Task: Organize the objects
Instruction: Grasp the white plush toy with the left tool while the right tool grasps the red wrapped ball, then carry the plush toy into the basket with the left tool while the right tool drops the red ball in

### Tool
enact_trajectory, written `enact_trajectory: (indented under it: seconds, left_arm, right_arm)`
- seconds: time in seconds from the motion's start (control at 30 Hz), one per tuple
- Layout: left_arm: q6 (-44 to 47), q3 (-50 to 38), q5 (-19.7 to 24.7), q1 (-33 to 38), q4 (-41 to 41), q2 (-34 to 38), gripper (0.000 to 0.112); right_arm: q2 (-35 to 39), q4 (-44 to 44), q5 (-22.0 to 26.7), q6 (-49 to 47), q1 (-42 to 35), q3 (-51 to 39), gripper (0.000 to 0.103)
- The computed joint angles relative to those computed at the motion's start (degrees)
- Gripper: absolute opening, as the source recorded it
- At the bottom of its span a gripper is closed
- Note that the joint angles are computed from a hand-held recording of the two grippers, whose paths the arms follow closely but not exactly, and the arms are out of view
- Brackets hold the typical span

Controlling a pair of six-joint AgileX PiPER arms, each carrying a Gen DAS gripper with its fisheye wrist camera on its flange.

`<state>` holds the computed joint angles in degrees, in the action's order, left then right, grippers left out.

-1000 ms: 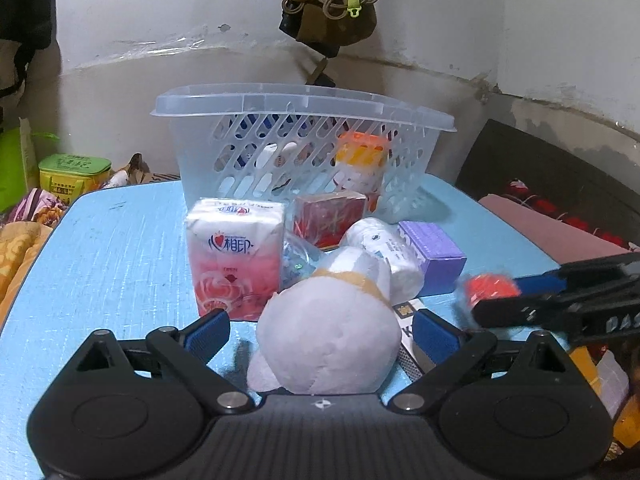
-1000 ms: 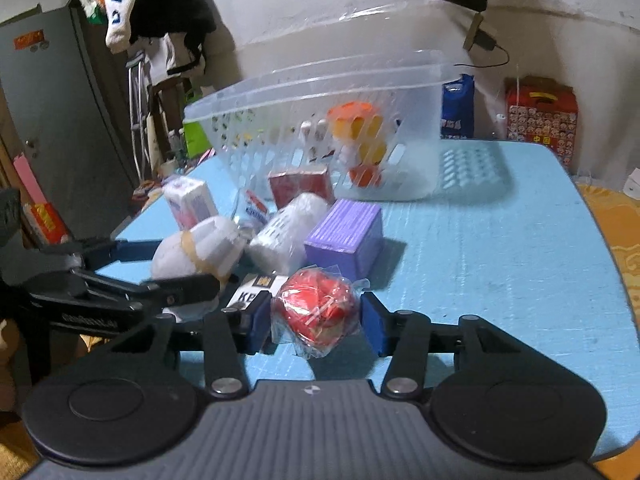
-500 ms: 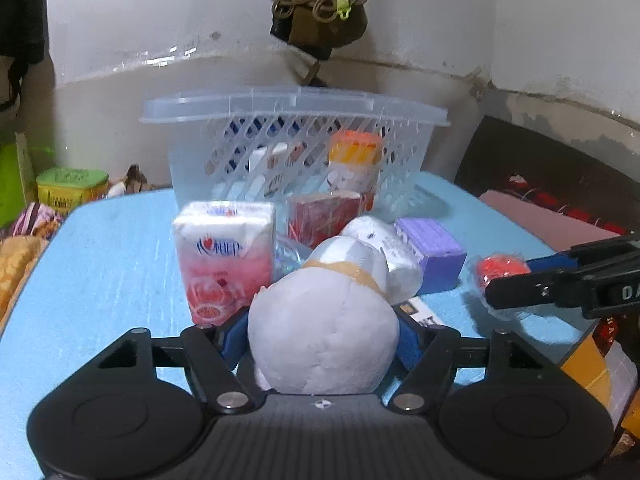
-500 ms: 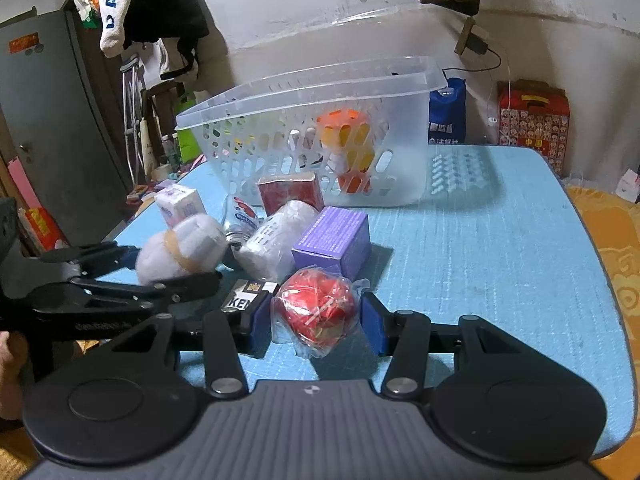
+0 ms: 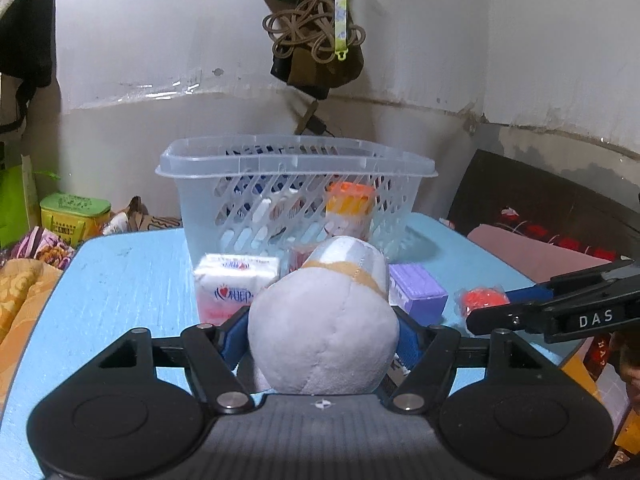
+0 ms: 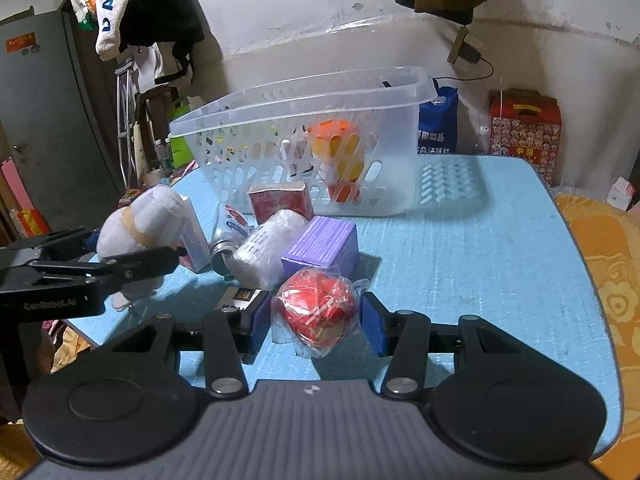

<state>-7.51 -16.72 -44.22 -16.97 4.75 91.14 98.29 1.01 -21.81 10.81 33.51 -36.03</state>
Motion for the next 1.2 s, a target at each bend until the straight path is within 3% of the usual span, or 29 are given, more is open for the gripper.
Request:
enact_trajectory:
  seconds: [0.37, 0.77, 1.2]
  left_arm:
    - [0.0, 1.9, -3.5, 0.3, -0.5, -1.8, 0.074]
    - [-1.8, 4.1, -5.8, 1.5, 1.0, -5.3, 0.074]
    - [-5.5, 6.5, -8.9, 6.2, 4.8, -9.0, 0.074]
  right_arm:
    - [-1.4, 6.8, -3.4, -7.4, 1.4, 1.5, 0.052]
    - [-2.6, 4.1, -4.3, -4.2, 0.2, 2.3, 0.052]
    - [-4.7, 8.4, -6.1, -7.5, 0.8, 3.3, 0.051]
